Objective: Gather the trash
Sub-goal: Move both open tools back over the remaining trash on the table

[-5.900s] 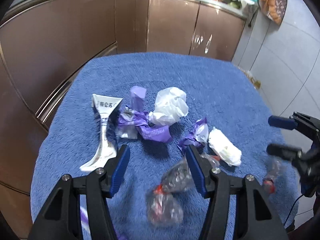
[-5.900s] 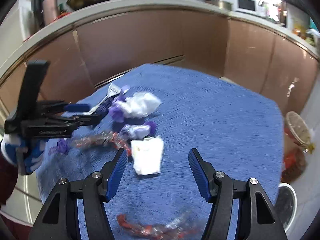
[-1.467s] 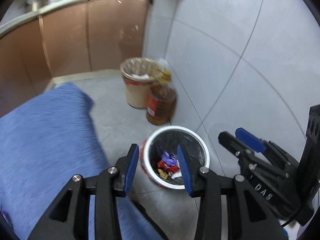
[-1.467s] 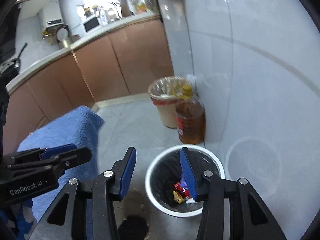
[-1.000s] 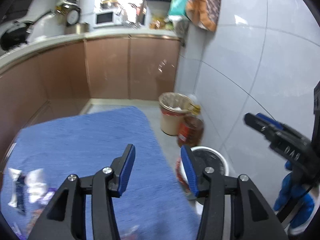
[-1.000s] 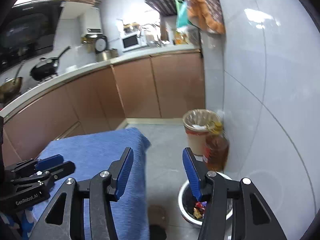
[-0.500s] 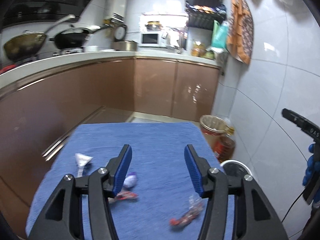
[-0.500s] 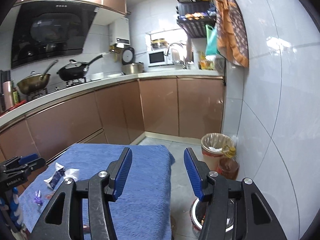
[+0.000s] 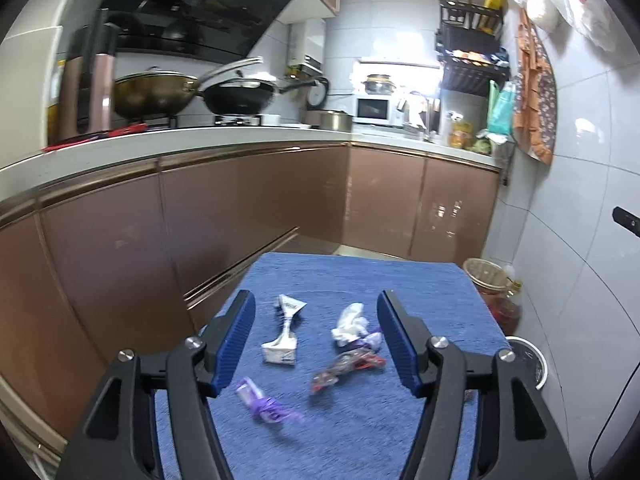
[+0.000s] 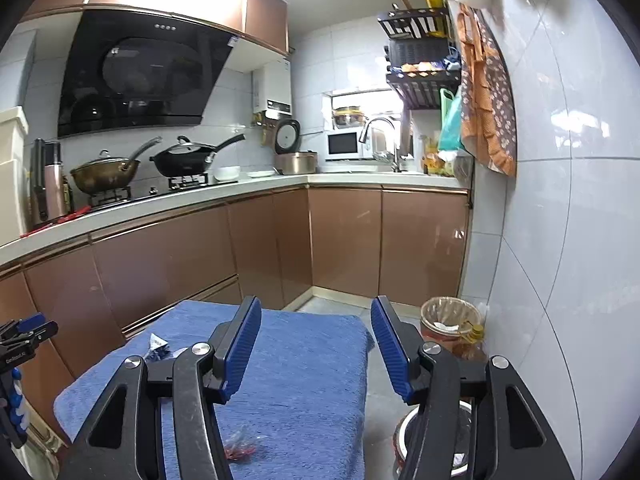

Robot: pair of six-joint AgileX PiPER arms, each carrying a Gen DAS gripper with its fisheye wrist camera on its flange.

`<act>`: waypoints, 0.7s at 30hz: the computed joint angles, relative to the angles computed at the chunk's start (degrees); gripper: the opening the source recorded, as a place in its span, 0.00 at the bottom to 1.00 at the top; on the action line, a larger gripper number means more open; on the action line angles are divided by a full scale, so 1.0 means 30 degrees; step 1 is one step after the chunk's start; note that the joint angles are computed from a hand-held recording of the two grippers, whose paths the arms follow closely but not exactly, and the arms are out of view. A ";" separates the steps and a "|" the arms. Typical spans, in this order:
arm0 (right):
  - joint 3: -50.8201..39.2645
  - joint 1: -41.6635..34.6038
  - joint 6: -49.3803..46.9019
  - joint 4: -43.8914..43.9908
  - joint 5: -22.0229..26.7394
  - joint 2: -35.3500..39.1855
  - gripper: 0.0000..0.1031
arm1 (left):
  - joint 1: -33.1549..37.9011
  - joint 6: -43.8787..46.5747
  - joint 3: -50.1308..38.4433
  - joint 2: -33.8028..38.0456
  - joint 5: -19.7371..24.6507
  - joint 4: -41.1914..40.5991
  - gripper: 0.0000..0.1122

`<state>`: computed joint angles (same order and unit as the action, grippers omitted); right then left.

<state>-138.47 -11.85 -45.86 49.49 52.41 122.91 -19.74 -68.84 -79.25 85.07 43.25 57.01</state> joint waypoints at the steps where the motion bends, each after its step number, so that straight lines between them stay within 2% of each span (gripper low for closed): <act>1: 0.0279 -0.0032 -0.0279 0.0269 0.0024 -0.0206 0.55 | -0.0167 -0.0416 0.0292 -0.0255 0.0222 0.0281 0.55; 6: 0.1139 -0.0339 -0.1753 0.1665 0.0426 -0.0676 0.56 | -0.1115 -0.2325 0.1963 -0.1675 0.1722 0.1491 0.55; 12: 0.1331 -0.0776 -0.2523 0.2929 0.1227 -0.0578 0.57 | -0.1706 -0.2761 0.2729 -0.2245 0.2735 0.1674 0.56; 16: 0.0446 -0.0553 -0.2174 0.2526 0.1902 0.0121 0.58 | -0.1172 -0.2436 0.2882 -0.1940 0.2371 0.1113 0.58; 19: -0.0990 -0.0213 -0.1399 0.1849 0.2589 0.1114 0.59 | -0.0037 -0.2099 0.3139 -0.1526 0.1322 0.0213 0.58; 21: -0.2955 0.0137 -0.0296 0.1056 0.3209 0.2256 0.59 | 0.0911 -0.1819 0.3242 -0.1026 0.0530 -0.0535 0.58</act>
<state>-147.33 -11.44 -46.75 52.66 62.03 129.67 -17.01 -74.30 -69.52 81.99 44.84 55.41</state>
